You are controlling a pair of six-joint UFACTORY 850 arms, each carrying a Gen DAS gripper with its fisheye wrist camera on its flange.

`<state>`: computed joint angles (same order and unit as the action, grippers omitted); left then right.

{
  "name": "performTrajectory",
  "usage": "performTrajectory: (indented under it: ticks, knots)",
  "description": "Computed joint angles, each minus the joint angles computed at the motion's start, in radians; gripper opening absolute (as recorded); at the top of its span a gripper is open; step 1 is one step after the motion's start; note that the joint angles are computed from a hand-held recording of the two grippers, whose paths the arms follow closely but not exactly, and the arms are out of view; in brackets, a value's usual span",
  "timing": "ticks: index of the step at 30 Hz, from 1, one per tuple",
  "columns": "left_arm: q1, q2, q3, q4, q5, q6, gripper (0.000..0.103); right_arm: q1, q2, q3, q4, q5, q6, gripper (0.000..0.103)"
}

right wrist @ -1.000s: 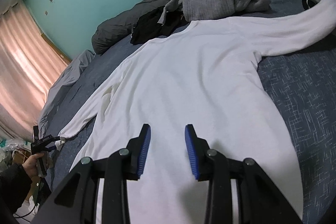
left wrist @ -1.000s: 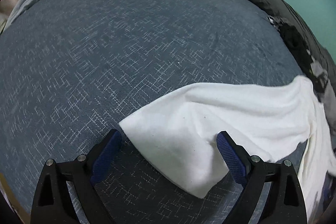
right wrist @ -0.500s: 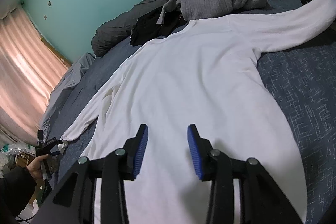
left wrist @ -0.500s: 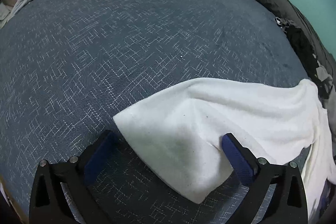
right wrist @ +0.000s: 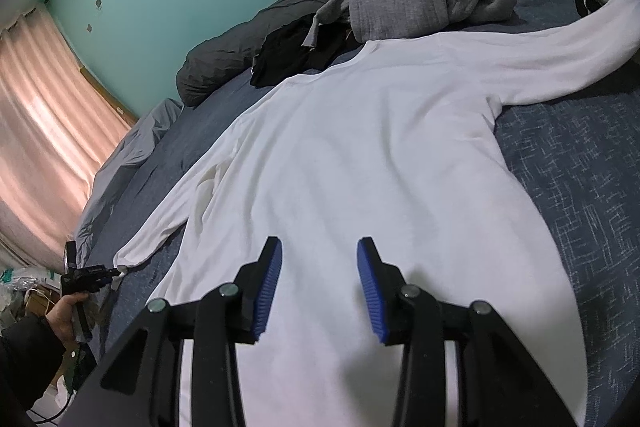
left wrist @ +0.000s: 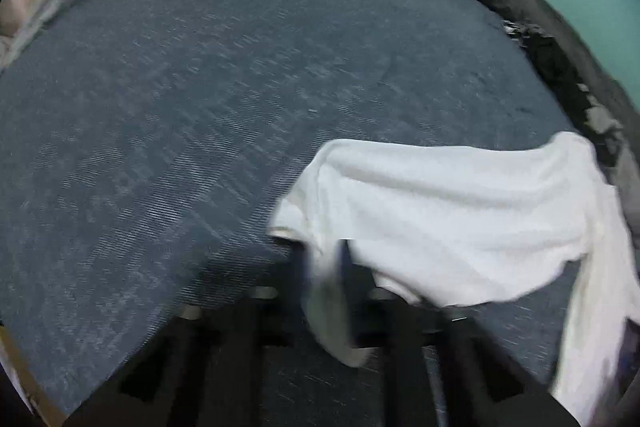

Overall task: Fold clothes
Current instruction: 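Grasp the other sleeve cuff with the left gripper and lift it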

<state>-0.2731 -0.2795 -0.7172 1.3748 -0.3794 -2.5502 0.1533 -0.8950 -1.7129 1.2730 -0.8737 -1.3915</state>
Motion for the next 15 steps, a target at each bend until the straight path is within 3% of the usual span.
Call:
performTrajectory:
  ticks: [8,13,15]
  knots:
    - [-0.015,0.052,-0.034,-0.047,-0.042,0.121,0.008,0.0,-0.002,0.0,0.003,0.001,0.001,0.039]
    - [0.031,0.11,-0.047,-0.113,-0.088,0.273,0.008,0.001,-0.005,-0.004,-0.001,0.004,0.006,0.04]
    - [0.08,0.121,-0.079,-0.153,-0.099,0.37,0.008,0.002,-0.005,-0.003,-0.003,0.007,0.007,0.039]
